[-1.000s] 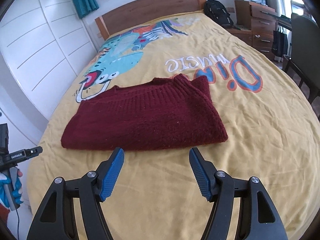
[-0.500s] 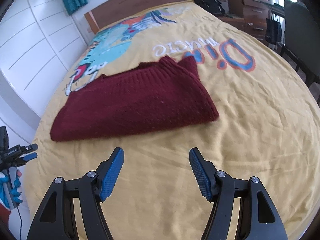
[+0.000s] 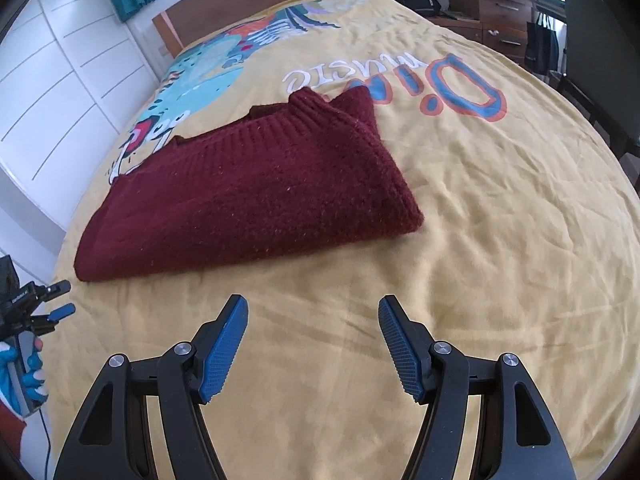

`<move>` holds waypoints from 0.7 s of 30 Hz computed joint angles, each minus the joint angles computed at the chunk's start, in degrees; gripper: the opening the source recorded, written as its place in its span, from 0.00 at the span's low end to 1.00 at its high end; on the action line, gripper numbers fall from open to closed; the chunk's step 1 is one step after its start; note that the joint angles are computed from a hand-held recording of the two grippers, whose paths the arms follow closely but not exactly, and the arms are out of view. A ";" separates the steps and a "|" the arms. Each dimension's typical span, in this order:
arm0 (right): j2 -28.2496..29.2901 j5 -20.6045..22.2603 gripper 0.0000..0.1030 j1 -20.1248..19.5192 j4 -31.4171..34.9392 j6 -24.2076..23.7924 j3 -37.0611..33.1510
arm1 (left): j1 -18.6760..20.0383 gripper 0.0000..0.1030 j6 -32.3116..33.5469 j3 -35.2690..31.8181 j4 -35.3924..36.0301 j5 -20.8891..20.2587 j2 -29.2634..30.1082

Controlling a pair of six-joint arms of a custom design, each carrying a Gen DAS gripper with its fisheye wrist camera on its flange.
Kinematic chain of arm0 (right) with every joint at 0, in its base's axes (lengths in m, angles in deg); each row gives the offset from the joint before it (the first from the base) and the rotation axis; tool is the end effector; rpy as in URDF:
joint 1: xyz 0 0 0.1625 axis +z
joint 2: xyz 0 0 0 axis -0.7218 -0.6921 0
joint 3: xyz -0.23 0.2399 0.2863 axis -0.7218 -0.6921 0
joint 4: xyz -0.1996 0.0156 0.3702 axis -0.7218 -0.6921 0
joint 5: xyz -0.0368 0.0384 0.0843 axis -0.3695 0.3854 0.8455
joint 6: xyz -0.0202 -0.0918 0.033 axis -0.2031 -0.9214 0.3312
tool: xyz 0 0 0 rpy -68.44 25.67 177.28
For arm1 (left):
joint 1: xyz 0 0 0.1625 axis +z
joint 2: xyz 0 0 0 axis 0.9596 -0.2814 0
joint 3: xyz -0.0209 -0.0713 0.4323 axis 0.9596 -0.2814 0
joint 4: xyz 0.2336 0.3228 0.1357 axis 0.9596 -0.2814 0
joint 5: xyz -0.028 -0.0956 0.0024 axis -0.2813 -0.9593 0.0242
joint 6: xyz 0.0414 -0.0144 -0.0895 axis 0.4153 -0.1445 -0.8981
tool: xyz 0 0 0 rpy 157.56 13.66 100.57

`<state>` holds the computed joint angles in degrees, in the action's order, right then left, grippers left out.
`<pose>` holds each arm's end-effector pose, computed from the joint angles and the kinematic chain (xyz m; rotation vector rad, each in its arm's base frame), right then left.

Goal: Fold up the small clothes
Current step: 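Reach the left tool to the side edge of the folded sweater and grasp it, then lift the grasped side with the left tool, fold it over the sweater, release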

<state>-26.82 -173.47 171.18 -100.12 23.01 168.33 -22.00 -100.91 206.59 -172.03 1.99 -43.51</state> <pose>0.2785 -0.2888 0.1458 0.0896 -2.4710 0.8132 -0.0254 -0.3226 0.4380 -0.1094 2.8038 -0.6401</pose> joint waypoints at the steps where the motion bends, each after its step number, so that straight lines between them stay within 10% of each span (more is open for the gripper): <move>1: -0.05 0.01 0.68 -0.17 0.09 -0.25 -0.13 | 0.80 0.71 0.51 0.09 -1.26 -0.36 0.37; 21: -2.30 -0.85 0.68 -5.82 2.84 -5.01 0.08 | 11.71 0.71 4.45 -0.30 -25.40 -6.64 12.33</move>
